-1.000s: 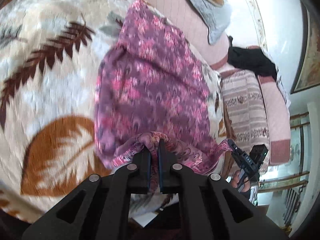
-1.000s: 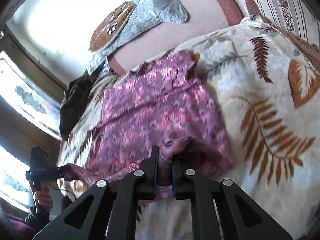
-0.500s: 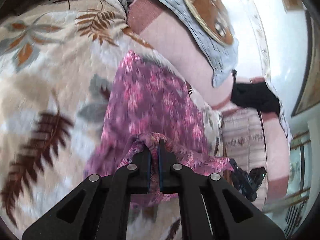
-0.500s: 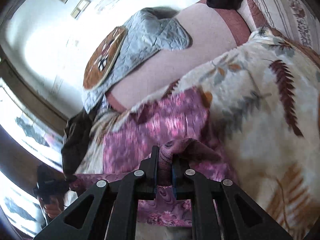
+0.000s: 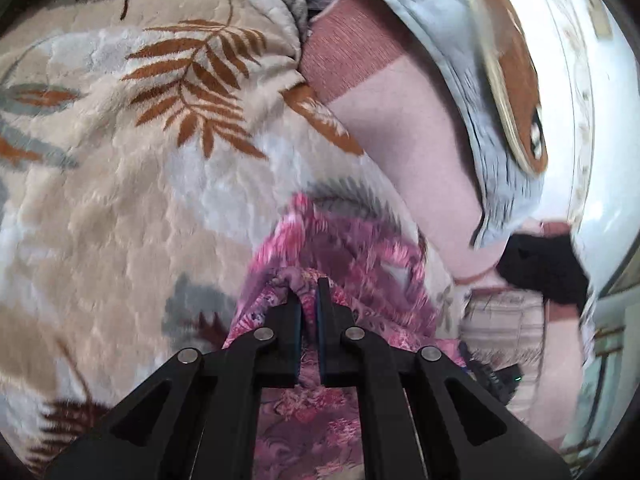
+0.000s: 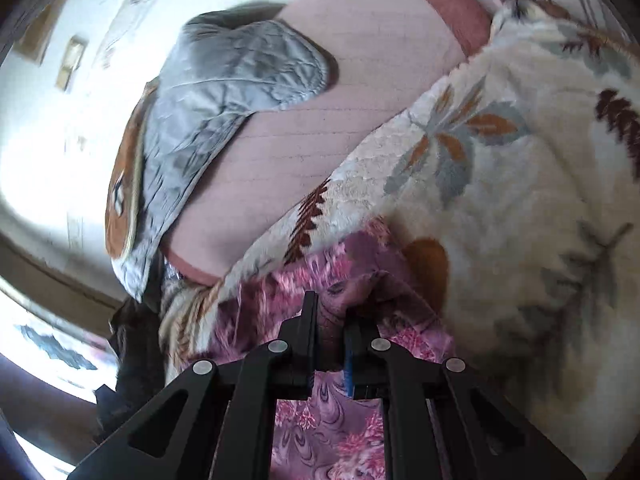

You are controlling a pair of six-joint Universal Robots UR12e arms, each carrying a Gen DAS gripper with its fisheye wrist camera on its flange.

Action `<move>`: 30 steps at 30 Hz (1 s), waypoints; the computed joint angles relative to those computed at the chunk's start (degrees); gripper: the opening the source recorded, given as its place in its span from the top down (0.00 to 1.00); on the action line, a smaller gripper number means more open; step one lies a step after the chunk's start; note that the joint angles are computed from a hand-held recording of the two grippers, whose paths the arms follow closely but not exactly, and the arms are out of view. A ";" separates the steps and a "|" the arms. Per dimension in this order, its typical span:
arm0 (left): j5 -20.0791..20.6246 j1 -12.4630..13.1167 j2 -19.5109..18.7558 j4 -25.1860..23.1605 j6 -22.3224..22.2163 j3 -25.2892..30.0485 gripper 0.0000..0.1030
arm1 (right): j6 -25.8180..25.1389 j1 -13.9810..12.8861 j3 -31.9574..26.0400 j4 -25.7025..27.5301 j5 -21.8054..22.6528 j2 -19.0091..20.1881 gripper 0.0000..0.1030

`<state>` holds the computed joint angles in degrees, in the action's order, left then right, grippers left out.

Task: Fold small clothes

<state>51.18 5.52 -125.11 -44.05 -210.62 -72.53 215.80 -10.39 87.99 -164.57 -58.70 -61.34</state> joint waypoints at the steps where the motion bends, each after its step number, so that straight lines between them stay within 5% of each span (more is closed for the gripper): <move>1: -1.06 0.23 -0.46 0.40 -1.53 0.42 0.96 | 1.25 0.02 -1.11 -0.22 0.55 0.89 0.87; 5: -7.76 1.58 -2.17 4.03 -9.17 1.17 0.88 | 7.25 -0.13 -4.60 -0.82 1.34 3.33 0.83; 10: -4.09 2.39 -1.14 12.50 -14.15 -0.47 0.50 | 15.25 -0.94 -4.46 -8.51 2.16 4.47 0.68; 11: -4.14 2.56 -1.09 12.02 -13.82 -0.46 0.50 | 16.00 -1.12 -4.14 -9.56 2.04 4.43 0.67; 15: -1.56 1.97 -0.11 2.00 -0.56 0.27 0.49 | 17.05 -1.96 -1.70 -14.05 -0.51 3.37 0.61; 18: -2.67 1.70 1.18 -4.12 13.56 -1.47 0.49 | 5.96 -1.52 -1.54 -4.84 -4.92 1.36 0.58; 21: 1.07 0.75 1.75 -8.03 20.37 -1.95 0.49 | -3.77 -0.87 -1.59 1.89 -7.55 0.36 0.58; 23: 3.37 -0.04 1.11 -8.71 20.35 -0.80 0.49 | -7.67 -0.17 -2.14 4.93 -10.34 0.42 0.58; 30: 4.81 -1.31 -3.04 -8.50 14.59 5.46 0.47 | -8.49 1.38 -5.87 10.51 -12.66 3.37 0.52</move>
